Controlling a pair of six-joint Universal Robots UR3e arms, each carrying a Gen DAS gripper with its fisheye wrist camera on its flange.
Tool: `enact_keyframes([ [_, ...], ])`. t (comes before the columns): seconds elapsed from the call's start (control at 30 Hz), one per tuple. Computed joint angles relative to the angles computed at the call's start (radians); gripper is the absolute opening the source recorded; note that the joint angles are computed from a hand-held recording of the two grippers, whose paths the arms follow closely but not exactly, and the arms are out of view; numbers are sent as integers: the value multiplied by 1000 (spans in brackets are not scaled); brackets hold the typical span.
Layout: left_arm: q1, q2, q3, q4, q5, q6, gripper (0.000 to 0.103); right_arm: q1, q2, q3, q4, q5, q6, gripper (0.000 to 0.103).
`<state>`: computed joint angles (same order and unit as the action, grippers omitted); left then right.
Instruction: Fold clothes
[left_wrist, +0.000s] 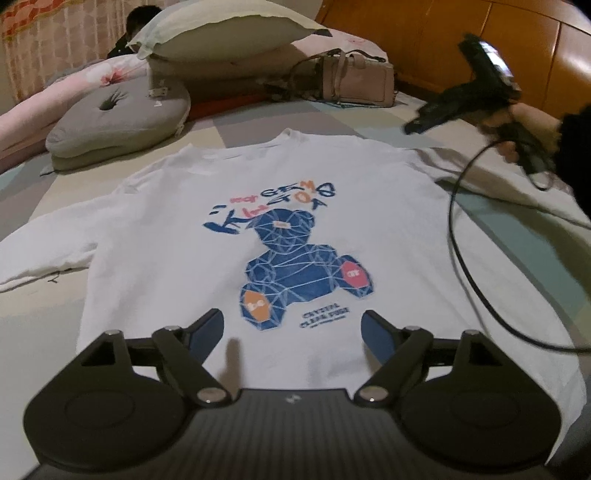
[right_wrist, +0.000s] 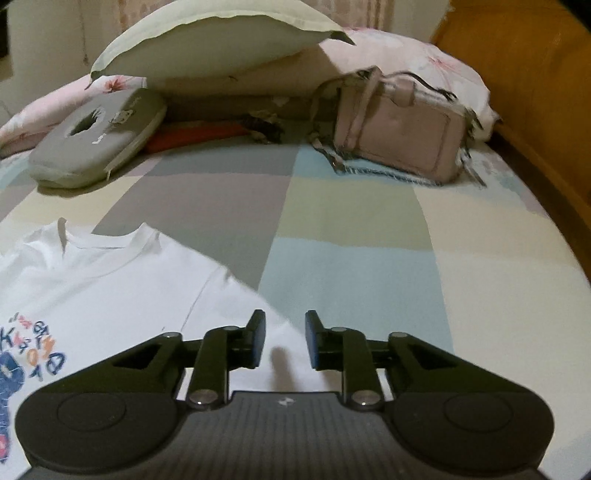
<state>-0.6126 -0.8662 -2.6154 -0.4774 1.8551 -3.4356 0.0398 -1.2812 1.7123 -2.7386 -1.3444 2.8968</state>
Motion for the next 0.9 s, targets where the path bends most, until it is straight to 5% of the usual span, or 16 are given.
enact_keyframes([
  [0.13, -3, -4, -3, 6, -15, 15, 83, 32, 131, -130, 45, -10, -65, 46],
  [0.23, 22, -1, -17, 11, -29, 27, 83, 54, 174, -133, 11, -13, -94, 3],
  [0.4, 51, 33, -25, -25, -34, 35, 83, 100, 279, -238, -48, -91, -8, 3],
  [0.53, 91, 133, -35, -89, -58, 65, 83, 115, 244, -295, 47, -119, 85, 15],
  [0.67, 133, 155, -42, -86, -65, 86, 83, 143, 158, -283, 170, -27, 126, 39],
  [0.8, 170, 208, -44, -137, -68, 101, 83, 254, 298, -481, 325, -134, 167, 41],
  [0.9, 223, 286, -53, -214, -97, 128, 83, 278, 407, -556, 219, -186, 239, 57],
])
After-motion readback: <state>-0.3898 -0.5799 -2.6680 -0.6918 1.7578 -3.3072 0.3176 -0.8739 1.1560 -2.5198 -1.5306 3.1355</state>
